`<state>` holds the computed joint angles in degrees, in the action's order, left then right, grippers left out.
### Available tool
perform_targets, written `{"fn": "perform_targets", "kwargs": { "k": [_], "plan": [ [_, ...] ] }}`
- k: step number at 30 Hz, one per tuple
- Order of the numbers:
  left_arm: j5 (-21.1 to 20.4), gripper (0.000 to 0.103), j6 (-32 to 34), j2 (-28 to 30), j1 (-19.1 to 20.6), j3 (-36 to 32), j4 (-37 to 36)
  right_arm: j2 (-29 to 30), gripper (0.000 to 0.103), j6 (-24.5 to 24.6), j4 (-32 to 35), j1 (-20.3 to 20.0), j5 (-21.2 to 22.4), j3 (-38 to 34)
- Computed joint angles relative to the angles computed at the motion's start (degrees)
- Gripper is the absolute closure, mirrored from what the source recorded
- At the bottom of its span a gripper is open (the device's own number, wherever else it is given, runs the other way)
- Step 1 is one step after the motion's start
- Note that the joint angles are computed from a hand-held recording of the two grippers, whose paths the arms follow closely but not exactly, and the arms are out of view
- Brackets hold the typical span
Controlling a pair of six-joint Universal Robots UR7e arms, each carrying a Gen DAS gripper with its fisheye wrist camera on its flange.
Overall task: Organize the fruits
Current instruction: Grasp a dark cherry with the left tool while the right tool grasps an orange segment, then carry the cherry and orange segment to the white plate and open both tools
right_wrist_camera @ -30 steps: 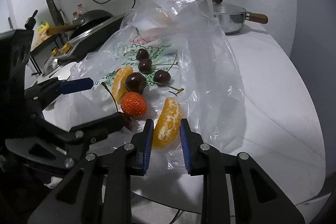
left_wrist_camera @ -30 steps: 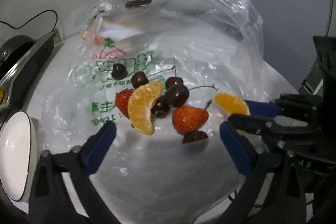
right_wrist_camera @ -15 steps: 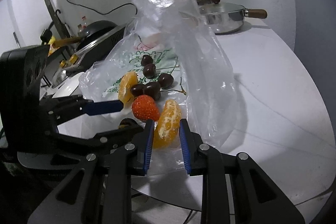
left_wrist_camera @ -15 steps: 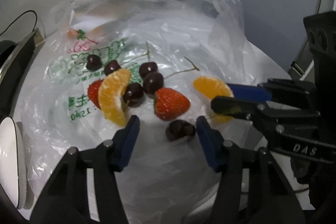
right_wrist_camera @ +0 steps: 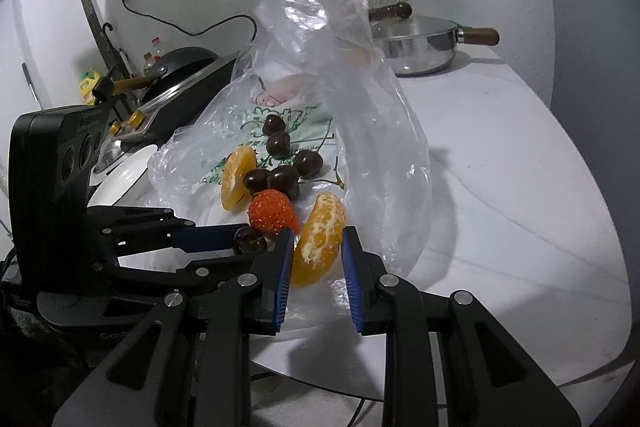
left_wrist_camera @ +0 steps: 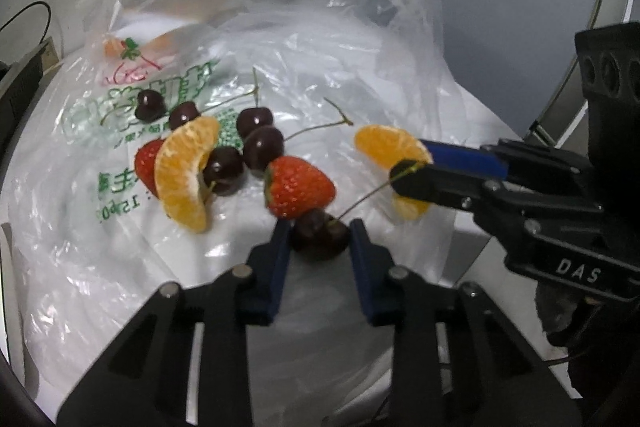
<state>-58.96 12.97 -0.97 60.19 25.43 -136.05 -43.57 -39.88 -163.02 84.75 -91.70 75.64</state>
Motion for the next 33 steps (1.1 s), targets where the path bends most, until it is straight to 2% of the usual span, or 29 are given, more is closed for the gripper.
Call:
{"fn": "perform_targets", "kwargs": {
  "k": [6,9,15,18,22,24,25,28,33],
  "plan": [
    [-0.7,0.073,0.4,-5.2,-0.8,8.5,-5.8,-0.4,0.077,-1.4,-2.8,1.0,-0.2,1.0],
    [-0.9,0.073,0.7,-7.3,-1.1,11.8,-8.6,1.2,0.077,-2.1,-3.2,2.1,-5.6,-0.4],
    [-0.2,0.073,1.9,-11.5,-1.7,18.7,-15.0,3.0,0.076,-0.5,-4.0,2.7,-11.0,-1.8],
    [0.5,0.073,2.1,-12.7,-1.8,20.7,-17.0,4.6,0.065,-0.6,-6.3,3.5,-14.6,-2.6],
    [1.4,0.073,2.5,-15.8,-1.8,25.4,-20.6,6.5,0.062,-1.8,-7.7,4.1,-18.4,-3.8],
    [1.8,0.073,2.5,-17.3,-1.6,27.6,-22.5,6.8,0.063,-1.7,-8.3,4.2,-18.7,-3.7],
    [1.9,0.073,2.3,-18.0,-1.5,28.7,-23.3,6.8,0.068,-1.7,-8.3,4.2,-18.7,-3.7],
    [2.7,0.073,2.1,-20.5,-1.3,32.6,-26.1,7.1,0.071,-2.5,-10.0,4.7,-19.4,-3.3],
    [3.9,0.073,2.6,-23.7,-0.5,37.2,-30.3,6.4,0.071,-2.9,-12.6,6.1,-18.7,-2.0]
  ]
}}
